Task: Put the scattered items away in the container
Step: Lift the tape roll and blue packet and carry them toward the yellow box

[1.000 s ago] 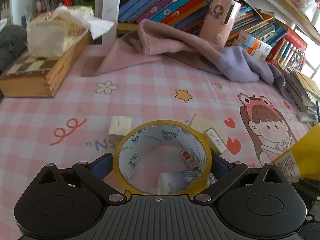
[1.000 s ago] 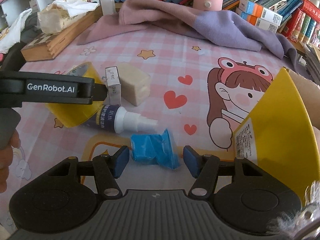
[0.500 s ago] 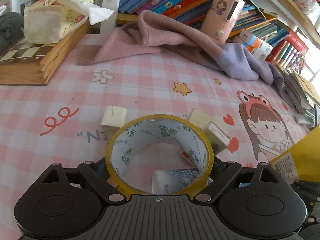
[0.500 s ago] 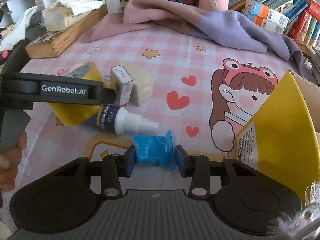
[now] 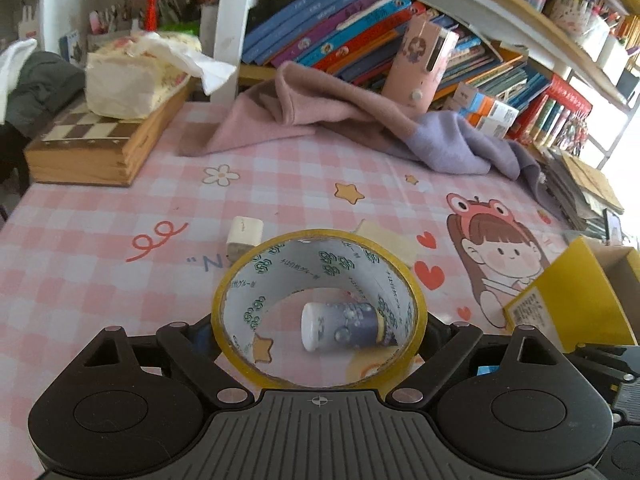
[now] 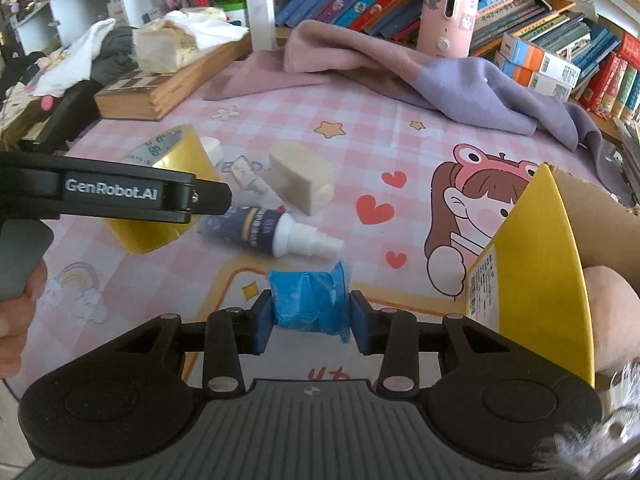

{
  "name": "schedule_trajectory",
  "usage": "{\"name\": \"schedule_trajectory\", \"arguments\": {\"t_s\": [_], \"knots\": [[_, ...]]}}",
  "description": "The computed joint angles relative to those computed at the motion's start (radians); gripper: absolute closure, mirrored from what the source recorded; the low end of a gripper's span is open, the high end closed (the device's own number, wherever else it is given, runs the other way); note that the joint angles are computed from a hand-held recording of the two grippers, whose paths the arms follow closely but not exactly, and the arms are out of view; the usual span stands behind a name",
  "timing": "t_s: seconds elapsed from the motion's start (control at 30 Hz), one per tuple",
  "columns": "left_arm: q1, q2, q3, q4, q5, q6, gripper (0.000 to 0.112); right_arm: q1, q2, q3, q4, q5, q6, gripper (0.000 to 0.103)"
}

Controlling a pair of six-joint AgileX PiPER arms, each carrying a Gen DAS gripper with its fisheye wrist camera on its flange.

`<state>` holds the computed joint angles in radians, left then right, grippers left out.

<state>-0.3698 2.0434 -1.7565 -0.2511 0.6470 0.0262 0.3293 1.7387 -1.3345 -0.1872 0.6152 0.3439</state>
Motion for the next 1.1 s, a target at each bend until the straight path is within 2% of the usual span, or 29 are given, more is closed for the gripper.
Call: {"name": "schedule_trajectory", "arguments": {"t_s": [0.27, 0.47, 0.63, 0.9, 1.1], "knots": [[0.011, -0.201, 0.243, -0.043, -0.079, 0.043, 0.021, 0.058, -0.124, 0.104, -0.058, -0.02, 0.081, 0.067], [0.03, -0.363, 0.418, -0.111, -0.106, 0.118, 0.021, 0.123, -0.242, 0.191, -0.115, -0.017, 0.155, 0.067], [0.045, -0.509, 0.558, -0.205, -0.111, 0.221, 0.021, 0.226, -0.351, 0.262, -0.234, 0.017, 0.295, 0.067], [0.059, -0.754, 0.761, -0.308, -0.066, 0.325, 0.021, 0.473, -0.513, 0.376, -0.433, 0.179, 0.623, 0.067], [0.045, -0.96, 0.892, -0.288, -0.018, 0.31, 0.021, 0.735, -0.608, 0.435, -0.553, 0.384, 0.922, 0.067]]}}
